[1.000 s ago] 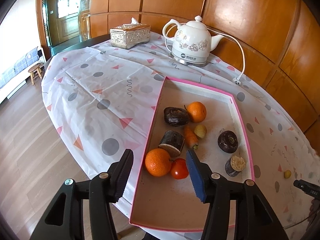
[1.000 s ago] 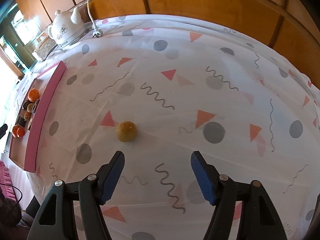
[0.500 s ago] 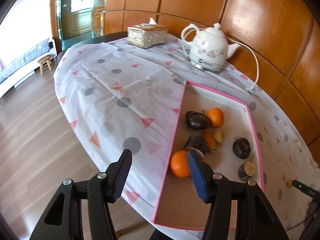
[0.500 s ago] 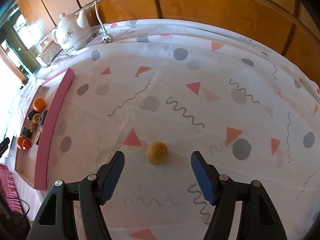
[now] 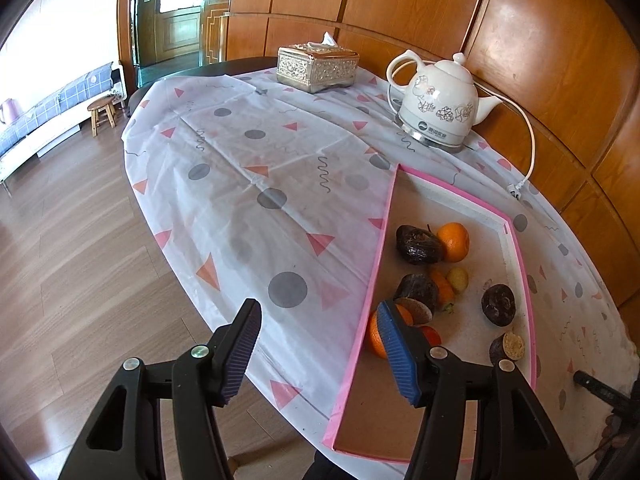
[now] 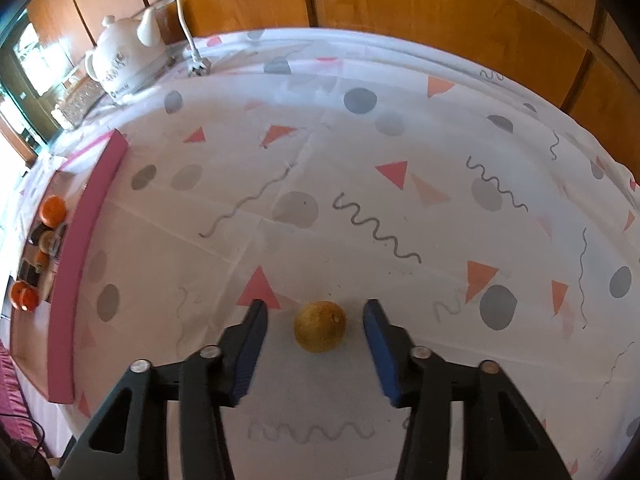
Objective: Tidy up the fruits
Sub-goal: 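Reach the right tool to the small yellow round fruit and grasp it, then carry the yellow fruit into the pink tray and open the right tool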
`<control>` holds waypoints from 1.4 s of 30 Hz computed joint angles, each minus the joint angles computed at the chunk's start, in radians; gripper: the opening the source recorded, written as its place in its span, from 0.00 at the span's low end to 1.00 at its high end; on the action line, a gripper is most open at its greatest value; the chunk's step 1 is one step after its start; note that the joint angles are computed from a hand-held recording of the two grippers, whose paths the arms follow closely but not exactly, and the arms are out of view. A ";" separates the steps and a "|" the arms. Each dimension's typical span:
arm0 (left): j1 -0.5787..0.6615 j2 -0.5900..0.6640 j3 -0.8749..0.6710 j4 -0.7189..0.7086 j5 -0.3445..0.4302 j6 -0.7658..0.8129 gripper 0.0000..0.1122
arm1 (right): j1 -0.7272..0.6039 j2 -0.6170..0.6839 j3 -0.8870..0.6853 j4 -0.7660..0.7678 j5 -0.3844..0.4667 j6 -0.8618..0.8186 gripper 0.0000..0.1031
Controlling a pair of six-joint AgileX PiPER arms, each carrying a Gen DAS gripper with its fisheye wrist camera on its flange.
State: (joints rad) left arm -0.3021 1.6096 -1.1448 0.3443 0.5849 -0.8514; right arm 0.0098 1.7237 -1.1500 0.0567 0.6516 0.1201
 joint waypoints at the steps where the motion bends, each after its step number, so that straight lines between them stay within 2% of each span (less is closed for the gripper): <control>1: 0.002 -0.001 0.001 -0.001 -0.001 0.000 0.54 | 0.015 0.010 -0.002 -0.049 0.002 0.041 0.25; 5: 0.009 -0.004 0.008 -0.005 -0.003 -0.005 0.54 | 0.049 0.001 0.018 -0.114 -0.023 0.074 0.25; 10: 0.014 -0.018 0.023 0.009 0.001 -0.032 0.54 | 0.033 0.005 0.018 -0.071 -0.027 0.041 0.25; 20: -0.005 -0.050 0.050 0.064 -0.001 -0.081 0.55 | 0.050 -0.037 0.087 -0.120 -0.091 0.087 0.25; 25: -0.007 -0.057 0.058 0.071 -0.008 -0.081 0.55 | 0.063 -0.055 0.101 -0.149 -0.090 0.122 0.25; 42: -0.001 -0.052 0.066 0.044 -0.022 -0.062 0.58 | 0.146 -0.068 0.083 0.030 -0.066 -0.015 0.25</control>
